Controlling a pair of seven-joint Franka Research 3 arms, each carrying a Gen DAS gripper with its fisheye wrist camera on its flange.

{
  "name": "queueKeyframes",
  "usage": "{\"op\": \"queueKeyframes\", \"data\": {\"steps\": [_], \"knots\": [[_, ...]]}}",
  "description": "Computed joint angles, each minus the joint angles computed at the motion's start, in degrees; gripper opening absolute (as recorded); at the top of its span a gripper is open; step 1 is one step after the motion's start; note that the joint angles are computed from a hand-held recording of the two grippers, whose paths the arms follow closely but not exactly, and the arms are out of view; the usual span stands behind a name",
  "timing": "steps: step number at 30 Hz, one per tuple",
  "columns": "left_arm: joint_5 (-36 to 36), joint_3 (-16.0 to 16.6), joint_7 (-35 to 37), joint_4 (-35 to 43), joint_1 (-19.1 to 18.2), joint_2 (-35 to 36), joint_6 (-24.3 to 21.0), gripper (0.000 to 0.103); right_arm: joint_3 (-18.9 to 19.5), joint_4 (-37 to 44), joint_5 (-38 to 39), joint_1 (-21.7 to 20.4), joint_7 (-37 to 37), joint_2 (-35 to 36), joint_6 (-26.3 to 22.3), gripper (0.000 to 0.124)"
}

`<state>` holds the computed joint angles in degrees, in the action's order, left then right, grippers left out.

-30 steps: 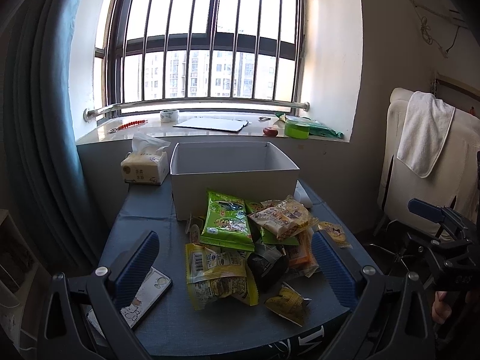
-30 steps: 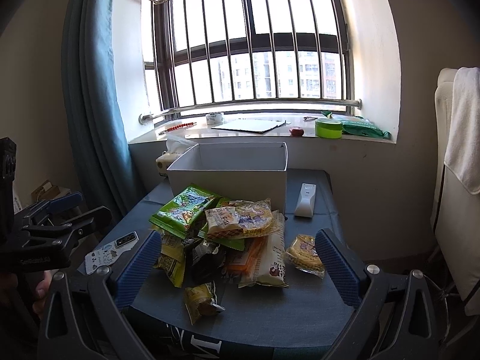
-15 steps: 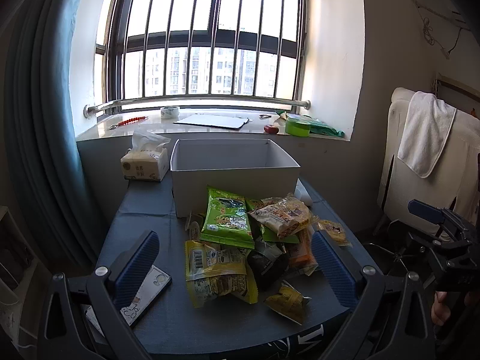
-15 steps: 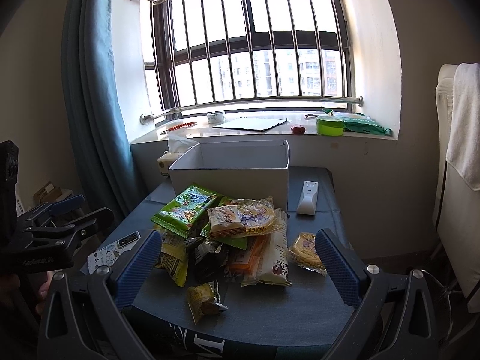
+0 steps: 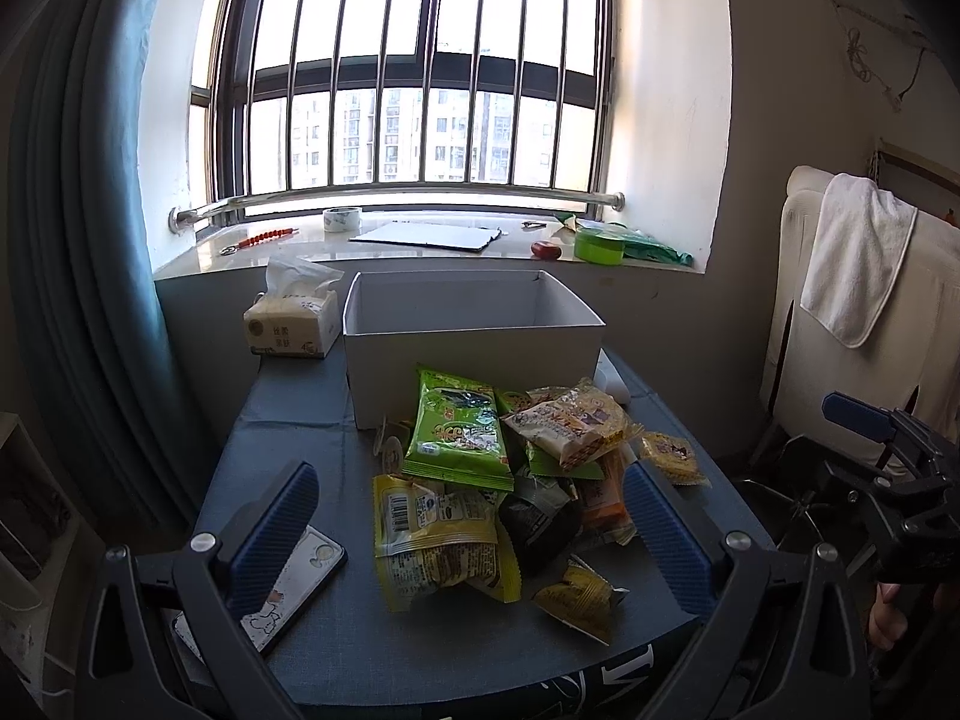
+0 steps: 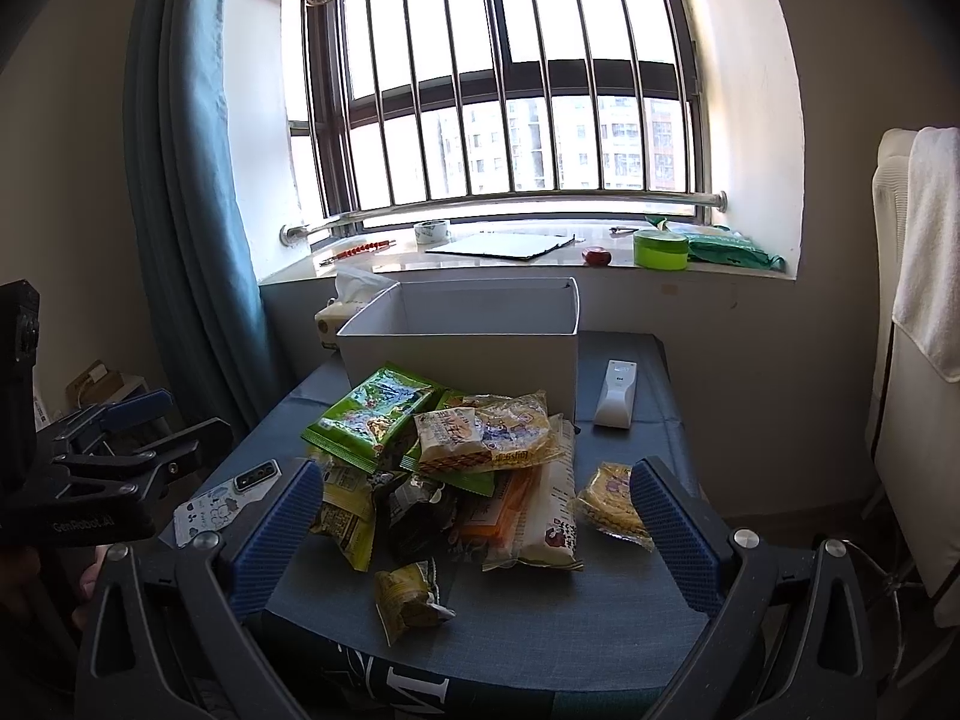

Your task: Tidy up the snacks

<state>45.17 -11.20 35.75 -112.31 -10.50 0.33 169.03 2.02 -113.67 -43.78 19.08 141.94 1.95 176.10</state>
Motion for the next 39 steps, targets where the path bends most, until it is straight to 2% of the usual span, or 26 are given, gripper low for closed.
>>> {"op": "queueKeyframes", "data": {"steps": [11, 15, 18, 20, 22, 29, 33, 35, 36, 37, 38, 39], "knots": [[-0.18, 0.02, 1.54, 1.63, -0.58, 1.45, -2.92, 0.103, 0.07, -0.23, 1.03, 0.03, -1.28, 0.07, 0.13, 0.103], [-2.78, 0.17, 5.05, 3.31, -0.98, 3.46, -4.09, 0.103, -0.10, -0.26, 1.21, 0.17, -1.41, 0.22, 0.01, 0.103], [-4.66, 0.42, 8.61, 7.15, -1.71, 6.92, -7.15, 0.103, -0.15, -0.24, 1.70, 0.29, -1.83, 0.36, -0.08, 0.103], [-7.74, 0.30, 13.30, 10.39, -1.82, 10.05, -8.25, 0.103, -0.20, -0.29, 2.12, 0.40, -2.12, 0.49, -0.18, 0.103], [-9.91, 0.47, 17.70, 15.43, -2.51, 14.16, -11.35, 0.103, -0.25, -0.41, 2.98, 0.50, -2.81, 0.65, -0.29, 0.103], [-13.90, 2.23, 31.71, 38.22, -6.88, 30.17, -27.92, 0.103, -0.99, -0.85, 4.33, 0.70, -3.02, 1.03, -0.73, 0.103], [-15.03, 4.49, 36.07, 50.06, -9.67, 37.90, -35.71, 0.103, -1.13, -1.30, 7.68, 0.41, -4.84, 1.38, -0.76, 0.103], [-17.10, 4.51, 38.47, 54.79, -9.89, 40.86, -38.64, 0.092, -1.25, -1.63, 9.32, 0.35, -5.84, 1.46, -0.66, 0.103], [-18.22, 4.54, 39.52, 57.15, -10.01, 42.23, -40.61, 0.075, -1.27, -1.70, 10.29, 0.32, -6.54, 1.56, -0.75, 0.103], [-18.66, 5.68, 39.52, 58.40, -10.75, 43.00, -41.90, 0.073, -1.31, -1.71, 11.10, 0.35, -7.07, 1.67, -0.94, 0.103], [-18.97, 5.36, 39.52, 57.66, -10.36, 42.57, -41.61, 0.073, -1.24, -1.74, 12.37, 0.31, -8.09, 1.81, -1.00, 0.103], [-20.06, 4.77, 39.70, 54.91, -9.49, 41.02, -39.44, 0.073, -1.24, -1.86, 13.46, 0.31, -8.95, 1.91, -0.88, 0.103]]}}
